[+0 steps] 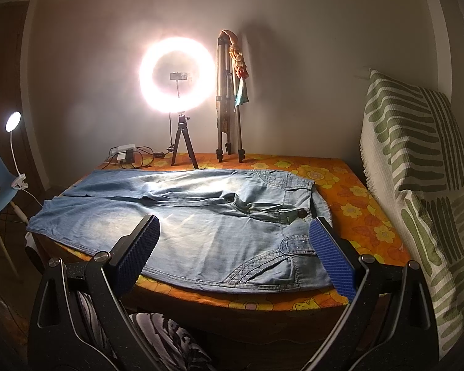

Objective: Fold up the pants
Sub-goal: 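Move both tools toward the jeans waistband and lower them onto it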

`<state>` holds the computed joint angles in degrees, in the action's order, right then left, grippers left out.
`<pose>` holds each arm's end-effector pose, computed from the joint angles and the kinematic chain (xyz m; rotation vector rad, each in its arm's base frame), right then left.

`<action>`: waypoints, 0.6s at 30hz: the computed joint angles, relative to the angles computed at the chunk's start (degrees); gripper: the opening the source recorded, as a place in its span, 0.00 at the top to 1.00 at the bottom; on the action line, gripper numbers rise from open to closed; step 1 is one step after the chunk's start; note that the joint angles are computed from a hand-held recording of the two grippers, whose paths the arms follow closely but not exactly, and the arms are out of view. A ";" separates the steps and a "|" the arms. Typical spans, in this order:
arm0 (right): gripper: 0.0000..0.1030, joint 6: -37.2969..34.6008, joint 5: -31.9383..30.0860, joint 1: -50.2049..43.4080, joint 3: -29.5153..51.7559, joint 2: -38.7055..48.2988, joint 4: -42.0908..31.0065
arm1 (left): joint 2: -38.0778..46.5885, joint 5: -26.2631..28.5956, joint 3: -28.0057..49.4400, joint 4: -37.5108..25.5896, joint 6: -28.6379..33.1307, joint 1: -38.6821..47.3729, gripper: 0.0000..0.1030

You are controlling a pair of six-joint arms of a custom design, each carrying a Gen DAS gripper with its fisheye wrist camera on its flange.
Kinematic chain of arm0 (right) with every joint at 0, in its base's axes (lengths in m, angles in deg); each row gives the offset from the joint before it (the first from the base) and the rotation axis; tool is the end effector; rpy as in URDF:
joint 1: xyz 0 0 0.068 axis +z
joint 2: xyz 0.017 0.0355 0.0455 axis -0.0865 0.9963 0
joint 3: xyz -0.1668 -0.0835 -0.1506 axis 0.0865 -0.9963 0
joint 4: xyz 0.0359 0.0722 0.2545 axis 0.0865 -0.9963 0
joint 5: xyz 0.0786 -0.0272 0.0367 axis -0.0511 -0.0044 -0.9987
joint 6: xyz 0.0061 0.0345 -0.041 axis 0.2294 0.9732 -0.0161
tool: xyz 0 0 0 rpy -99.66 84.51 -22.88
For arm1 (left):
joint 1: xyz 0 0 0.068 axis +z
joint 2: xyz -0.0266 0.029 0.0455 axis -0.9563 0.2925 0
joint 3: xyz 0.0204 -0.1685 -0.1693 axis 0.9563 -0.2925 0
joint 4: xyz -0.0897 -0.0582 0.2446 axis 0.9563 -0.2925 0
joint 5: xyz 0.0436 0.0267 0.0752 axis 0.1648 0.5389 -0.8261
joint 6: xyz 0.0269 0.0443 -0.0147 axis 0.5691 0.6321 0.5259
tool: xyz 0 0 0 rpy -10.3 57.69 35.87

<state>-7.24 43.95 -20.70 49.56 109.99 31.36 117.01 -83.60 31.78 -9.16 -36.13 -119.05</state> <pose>0.2638 -0.0570 0.3611 -0.2752 2.0454 0.1829 0.1766 -0.1377 0.3523 -0.4956 1.9355 0.3398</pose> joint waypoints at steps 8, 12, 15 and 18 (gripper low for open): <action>0.04 0.11 -1.64 1.06 3.98 4.00 -1.12 | -3.21 1.17 -2.79 -1.16 0.29 2.68 0.01; 0.04 -0.89 -2.80 1.92 8.83 7.66 -2.88 | -6.10 2.85 -4.32 0.44 3.84 6.16 0.01; 0.04 -1.38 -2.62 3.37 11.76 10.12 -3.41 | -7.74 4.92 -5.45 2.69 6.84 9.31 0.01; 0.04 -1.42 -1.92 5.17 14.66 12.76 -3.52 | -9.09 7.00 -6.64 5.26 10.22 12.83 0.02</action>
